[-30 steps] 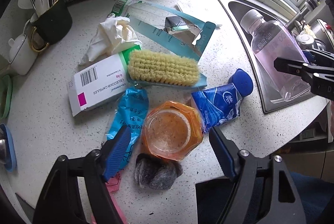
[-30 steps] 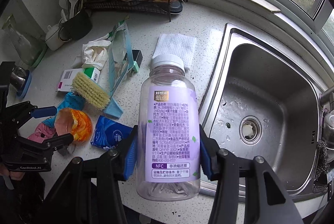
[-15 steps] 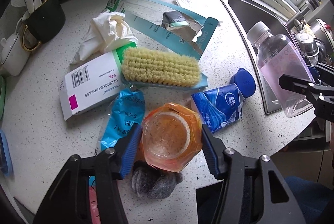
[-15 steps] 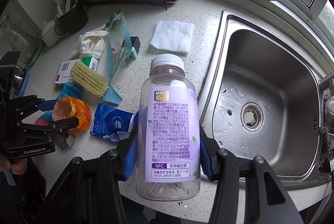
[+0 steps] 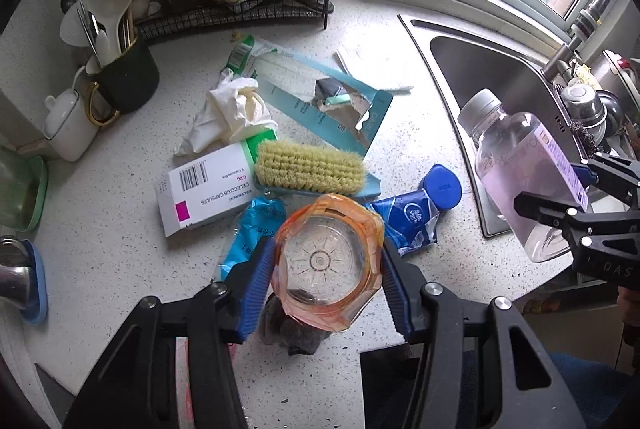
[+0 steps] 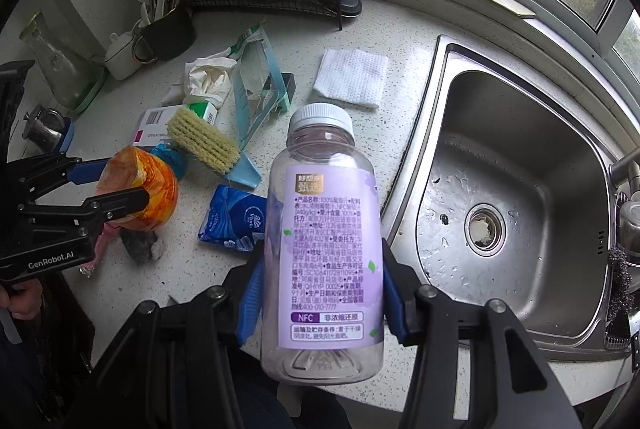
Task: Collect trash
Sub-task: 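Carry the cup and bottle down toward the red bin with both grippers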
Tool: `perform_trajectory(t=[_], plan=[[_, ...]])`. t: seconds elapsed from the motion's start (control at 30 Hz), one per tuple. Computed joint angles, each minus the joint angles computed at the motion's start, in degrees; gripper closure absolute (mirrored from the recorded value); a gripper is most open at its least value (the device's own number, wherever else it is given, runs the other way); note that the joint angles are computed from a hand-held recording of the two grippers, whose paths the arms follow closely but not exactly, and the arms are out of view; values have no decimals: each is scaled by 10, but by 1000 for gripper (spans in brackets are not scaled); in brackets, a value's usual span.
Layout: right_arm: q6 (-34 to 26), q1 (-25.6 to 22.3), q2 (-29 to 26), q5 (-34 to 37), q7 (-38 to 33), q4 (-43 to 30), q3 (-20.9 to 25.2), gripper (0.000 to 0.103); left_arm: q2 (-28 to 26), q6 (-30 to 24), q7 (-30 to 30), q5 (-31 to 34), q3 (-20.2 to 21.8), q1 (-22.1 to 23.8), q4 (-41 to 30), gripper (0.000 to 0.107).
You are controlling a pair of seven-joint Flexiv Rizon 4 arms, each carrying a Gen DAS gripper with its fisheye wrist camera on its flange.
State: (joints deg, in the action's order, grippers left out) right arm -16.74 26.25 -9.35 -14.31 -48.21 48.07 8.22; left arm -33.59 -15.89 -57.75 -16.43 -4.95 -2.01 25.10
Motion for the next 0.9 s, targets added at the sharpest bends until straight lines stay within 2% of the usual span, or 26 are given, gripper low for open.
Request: perform_trajectory(t=[0.2, 0.47, 0.9], plan=[[27, 0, 35, -7, 1, 36, 12, 55, 81, 65, -2, -11, 3, 2, 105, 57], [47, -4, 91, -15, 10, 89, 35, 55, 188, 122, 1, -25, 12, -6, 246, 57], [25, -16, 197, 10, 55, 178, 89, 55, 376, 166, -16, -26, 32, -49, 472, 57]])
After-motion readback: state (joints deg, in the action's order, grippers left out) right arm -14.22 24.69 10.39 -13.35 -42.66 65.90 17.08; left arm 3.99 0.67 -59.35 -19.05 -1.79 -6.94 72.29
